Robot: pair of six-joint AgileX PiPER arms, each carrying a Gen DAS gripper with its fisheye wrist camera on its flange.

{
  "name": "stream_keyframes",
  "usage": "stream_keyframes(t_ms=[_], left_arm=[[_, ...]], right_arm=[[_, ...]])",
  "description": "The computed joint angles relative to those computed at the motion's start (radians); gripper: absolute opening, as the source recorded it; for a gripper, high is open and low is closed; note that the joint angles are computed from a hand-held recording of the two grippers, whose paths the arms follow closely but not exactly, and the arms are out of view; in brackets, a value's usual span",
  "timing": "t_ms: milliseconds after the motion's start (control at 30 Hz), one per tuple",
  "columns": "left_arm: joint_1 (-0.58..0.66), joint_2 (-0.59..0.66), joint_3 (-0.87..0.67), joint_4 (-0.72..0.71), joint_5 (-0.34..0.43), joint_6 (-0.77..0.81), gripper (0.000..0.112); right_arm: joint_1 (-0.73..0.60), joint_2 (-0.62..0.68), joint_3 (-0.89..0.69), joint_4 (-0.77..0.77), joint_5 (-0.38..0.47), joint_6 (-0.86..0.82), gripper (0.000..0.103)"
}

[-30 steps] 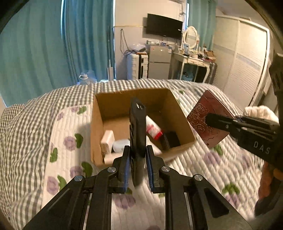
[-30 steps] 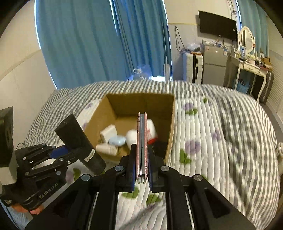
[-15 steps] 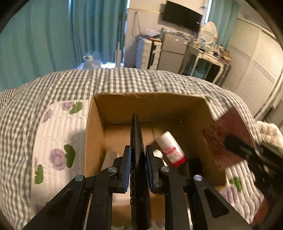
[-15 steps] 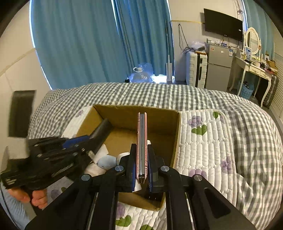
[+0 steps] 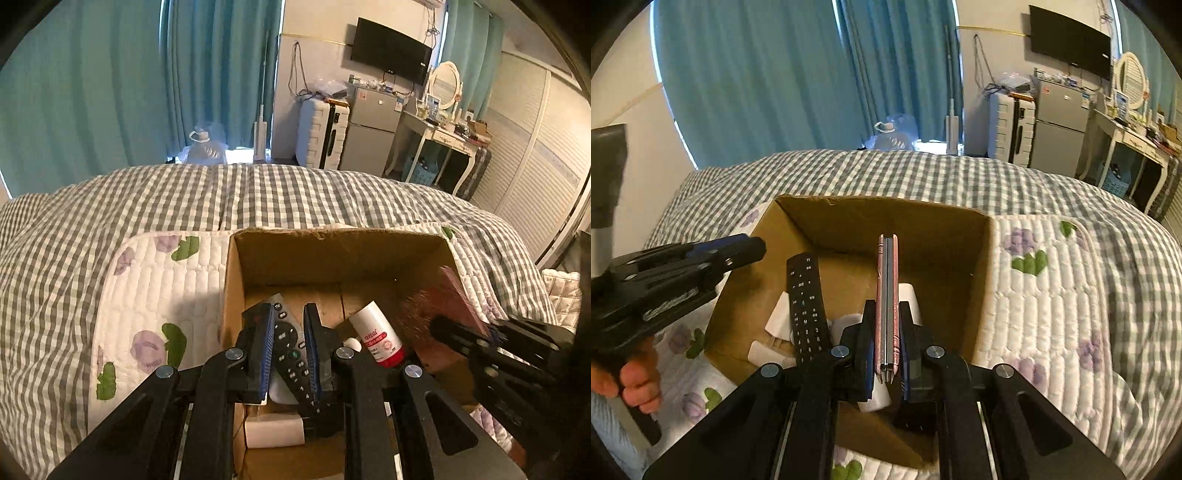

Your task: Organize rigid objects

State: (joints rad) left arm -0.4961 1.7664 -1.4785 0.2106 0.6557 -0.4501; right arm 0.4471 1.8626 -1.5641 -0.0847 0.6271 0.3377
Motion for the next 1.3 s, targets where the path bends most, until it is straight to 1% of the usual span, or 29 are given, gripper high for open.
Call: stream_keyframes(t_ms=[167,200,267,333,367,400,467,500,533,567,600,633,700,767,833,867,900,933,1000,1033,1067,1100,1167,1300], left_arm=[[0.008,-0.038,0.055,0.031,-0.034,-0.02,0.018],[0.009,-0.047,0.063,0.031,-0.038,-0.019,0.018],[0.004,-0.075,0.087,0.056,-0.041,-0.037,0.019],[-0.008,-0.11,0.111,0.089,-0.038,-0.061,0.019],[-0.014,-0.128,0.121,0.095,-0.034,-0.066,0.019],[-0.021,-0.152,0.133,0.099,-0.028,-0.072,0.019],[-0.035,-0.201,0.158,0.111,-0.021,-0.092,0.025],[-0.043,-0.227,0.176,0.124,-0.023,-0.11,0.035],[-0.058,-0.26,0.197,0.148,-0.02,-0.14,0.05],[-0.077,-0.297,0.219,0.181,-0.015,-0.179,0.057],[-0.097,-0.326,0.236,0.218,-0.008,-0.218,0.061],[-0.121,-0.359,0.254,0.259,0.005,-0.257,0.061],[-0.166,-0.409,0.269,0.317,0.041,-0.314,0.064],[-0.213,-0.459,0.288,0.385,0.072,-0.383,0.074],[-0.279,-0.521,0.326,0.495,0.106,-0.493,0.087],[-0.319,-0.555,0.352,0.562,0.126,-0.561,0.09],[-0.359,-0.584,0.378,0.63,0.153,-0.633,0.098],[-0.394,-0.603,0.396,0.685,0.184,-0.69,0.103],[-0.481,-0.645,0.45,0.806,0.263,-0.807,0.103],[-0.524,-0.66,0.478,0.854,0.304,-0.848,0.103],[-0.566,-0.674,0.51,0.897,0.347,-0.889,0.103],[-0.592,-0.686,0.537,0.923,0.371,-0.919,0.103],[-0.652,-0.716,0.604,0.963,0.42,-0.995,0.103],[-0.728,-0.753,0.719,1.01,0.464,-1.128,0.103]], right_arm=[[0.02,0.076,-0.07,-0.021,0.001,-0.015,0.01],[0.021,0.087,-0.087,-0.016,0.013,-0.017,0.01],[0.027,0.088,-0.089,-0.031,0.022,0.008,0.012],[0.037,0.059,-0.059,-0.073,0.003,0.052,0.019],[0.045,0.038,-0.042,-0.107,-0.002,0.086,0.025],[0.056,0.01,-0.025,-0.149,-0.001,0.126,0.028],[0.083,-0.042,-0.011,-0.226,0.032,0.194,0.03],[0.1,-0.07,-0.004,-0.264,0.054,0.228,0.03],[0.111,-0.087,-0.002,-0.286,0.07,0.247,0.03],[0.138,-0.128,0.011,-0.332,0.102,0.287,0.031],[0.155,-0.155,0.021,-0.359,0.118,0.308,0.033],[0.174,-0.18,0.025,-0.388,0.14,0.329,0.035],[0.232,-0.237,0.04,-0.479,0.209,0.407,0.046],[0.286,-0.301,0.067,-0.541,0.26,0.465,0.049],[0.361,-0.367,0.098,-0.61,0.315,0.536,0.05],[0.384,-0.381,0.106,-0.634,0.332,0.559,0.056],[0.424,-0.404,0.125,-0.681,0.357,0.608,0.065],[0.463,-0.425,0.149,-0.73,0.378,0.664,0.07],[0.547,-0.462,0.208,-0.821,0.419,0.789,0.087],[0.589,-0.477,0.244,-0.872,0.436,0.865,0.091],[0.622,-0.487,0.273,-0.911,0.449,0.925,0.097],[0.649,-0.495,0.302,-0.941,0.459,0.977,0.101],[0.711,-0.511,0.373,-1.015,0.482,1.102,0.103],[0.794,-0.494,0.448,-1.097,0.554,1.246,0.103]])
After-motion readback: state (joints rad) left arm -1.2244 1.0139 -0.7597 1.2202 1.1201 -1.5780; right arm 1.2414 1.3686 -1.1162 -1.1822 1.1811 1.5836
